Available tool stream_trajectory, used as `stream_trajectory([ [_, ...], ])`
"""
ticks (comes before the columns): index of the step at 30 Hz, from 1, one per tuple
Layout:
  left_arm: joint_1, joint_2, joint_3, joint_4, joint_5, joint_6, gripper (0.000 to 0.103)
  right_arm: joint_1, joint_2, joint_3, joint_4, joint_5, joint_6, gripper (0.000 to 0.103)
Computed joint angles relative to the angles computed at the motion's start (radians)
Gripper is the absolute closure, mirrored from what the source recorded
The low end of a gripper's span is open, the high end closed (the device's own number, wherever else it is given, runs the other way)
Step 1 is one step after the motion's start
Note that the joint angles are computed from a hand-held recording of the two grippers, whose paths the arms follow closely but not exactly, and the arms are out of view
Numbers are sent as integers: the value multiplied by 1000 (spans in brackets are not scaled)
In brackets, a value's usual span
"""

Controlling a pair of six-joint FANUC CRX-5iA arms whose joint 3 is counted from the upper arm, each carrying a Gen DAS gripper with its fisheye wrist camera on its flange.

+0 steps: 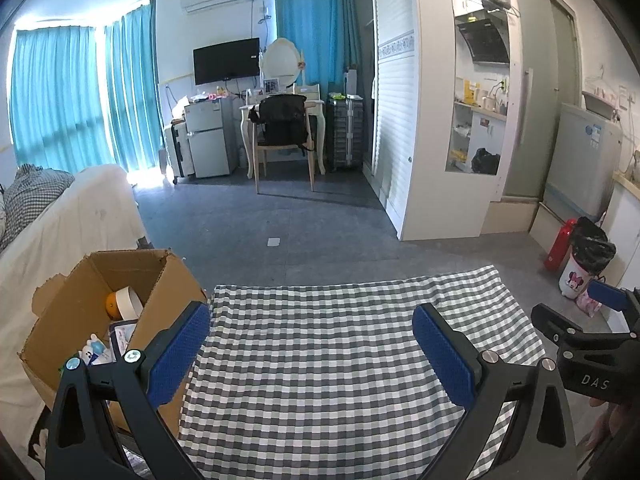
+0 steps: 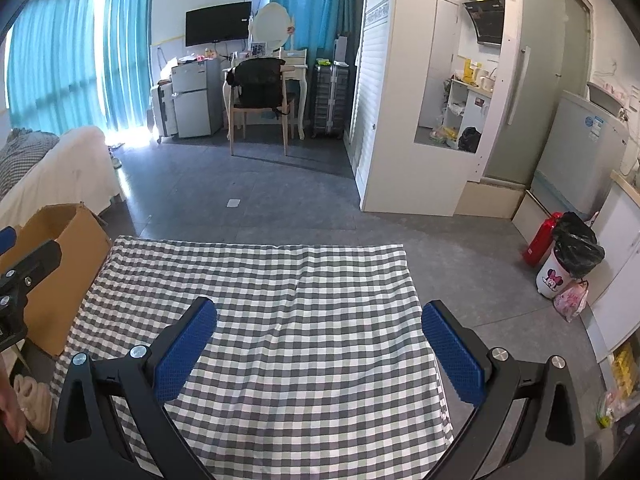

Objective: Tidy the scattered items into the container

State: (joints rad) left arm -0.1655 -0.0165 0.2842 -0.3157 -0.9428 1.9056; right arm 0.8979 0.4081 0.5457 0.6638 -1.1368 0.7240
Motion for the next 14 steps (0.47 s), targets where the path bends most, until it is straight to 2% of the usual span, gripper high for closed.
stream_trajectory([
  [14, 15, -5, -14, 9, -5, -3, 0, 2, 5, 8, -8, -7, 5, 0],
])
